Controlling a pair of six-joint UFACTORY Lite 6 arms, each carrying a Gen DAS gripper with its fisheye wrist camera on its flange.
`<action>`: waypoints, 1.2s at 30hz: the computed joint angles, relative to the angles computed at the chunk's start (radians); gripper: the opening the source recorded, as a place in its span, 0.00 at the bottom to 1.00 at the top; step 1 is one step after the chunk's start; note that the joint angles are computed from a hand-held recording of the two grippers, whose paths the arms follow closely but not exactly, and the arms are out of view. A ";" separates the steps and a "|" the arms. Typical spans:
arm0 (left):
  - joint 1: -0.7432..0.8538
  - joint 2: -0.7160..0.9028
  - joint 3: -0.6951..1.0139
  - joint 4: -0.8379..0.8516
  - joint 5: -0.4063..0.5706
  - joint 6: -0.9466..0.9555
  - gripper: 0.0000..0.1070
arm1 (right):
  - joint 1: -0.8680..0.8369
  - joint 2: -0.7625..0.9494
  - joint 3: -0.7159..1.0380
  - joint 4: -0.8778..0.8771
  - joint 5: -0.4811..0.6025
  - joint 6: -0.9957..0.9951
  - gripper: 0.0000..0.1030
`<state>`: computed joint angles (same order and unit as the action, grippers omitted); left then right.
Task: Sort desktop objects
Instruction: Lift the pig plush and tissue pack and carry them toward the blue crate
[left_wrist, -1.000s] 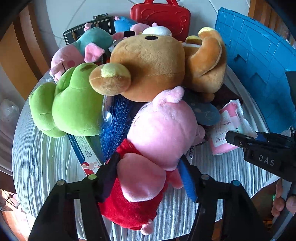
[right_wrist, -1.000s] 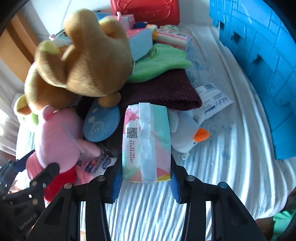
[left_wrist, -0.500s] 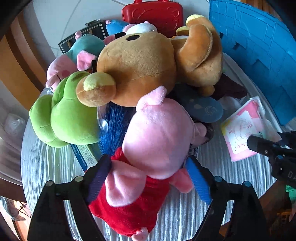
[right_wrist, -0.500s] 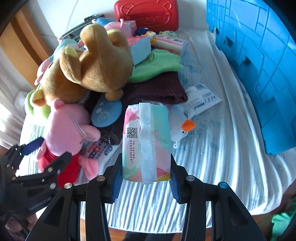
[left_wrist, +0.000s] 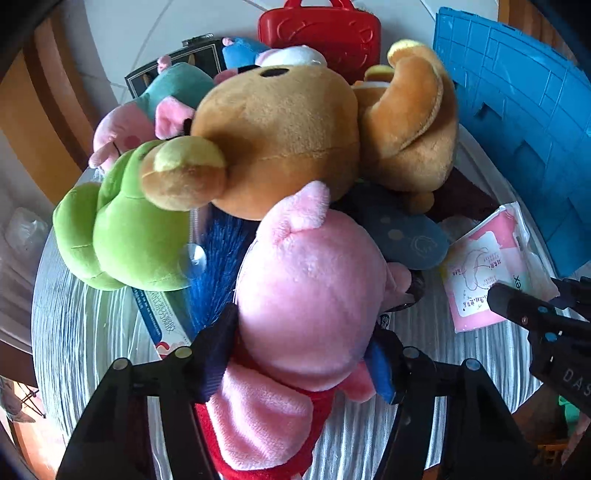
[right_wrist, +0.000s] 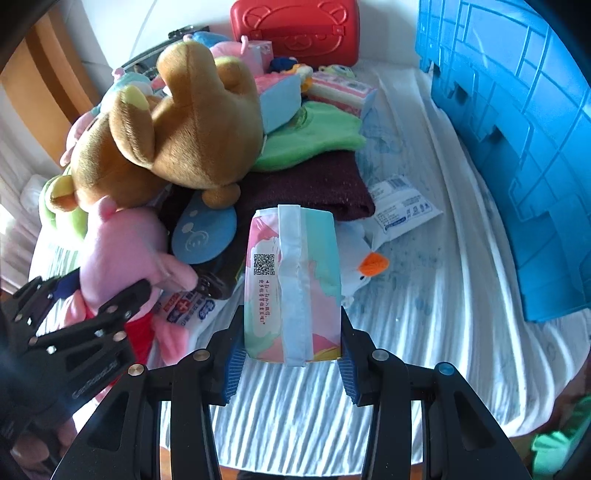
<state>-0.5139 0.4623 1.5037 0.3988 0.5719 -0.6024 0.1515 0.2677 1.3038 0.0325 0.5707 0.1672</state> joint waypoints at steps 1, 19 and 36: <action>0.002 -0.033 -0.023 0.006 -0.004 -0.011 0.55 | 0.004 -0.018 0.000 -0.016 0.001 0.014 0.41; 0.075 -0.380 -0.201 0.057 -0.077 -0.090 0.50 | 0.101 -0.116 0.120 -0.152 0.076 0.131 0.41; -0.085 -0.357 0.120 0.297 0.032 -0.257 0.50 | 0.159 -0.285 0.260 -0.378 0.151 0.295 0.41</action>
<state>-0.5991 0.1055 1.6235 0.6958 0.6042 -0.8598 0.3102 -0.0171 1.5634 -0.3456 0.7218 0.4626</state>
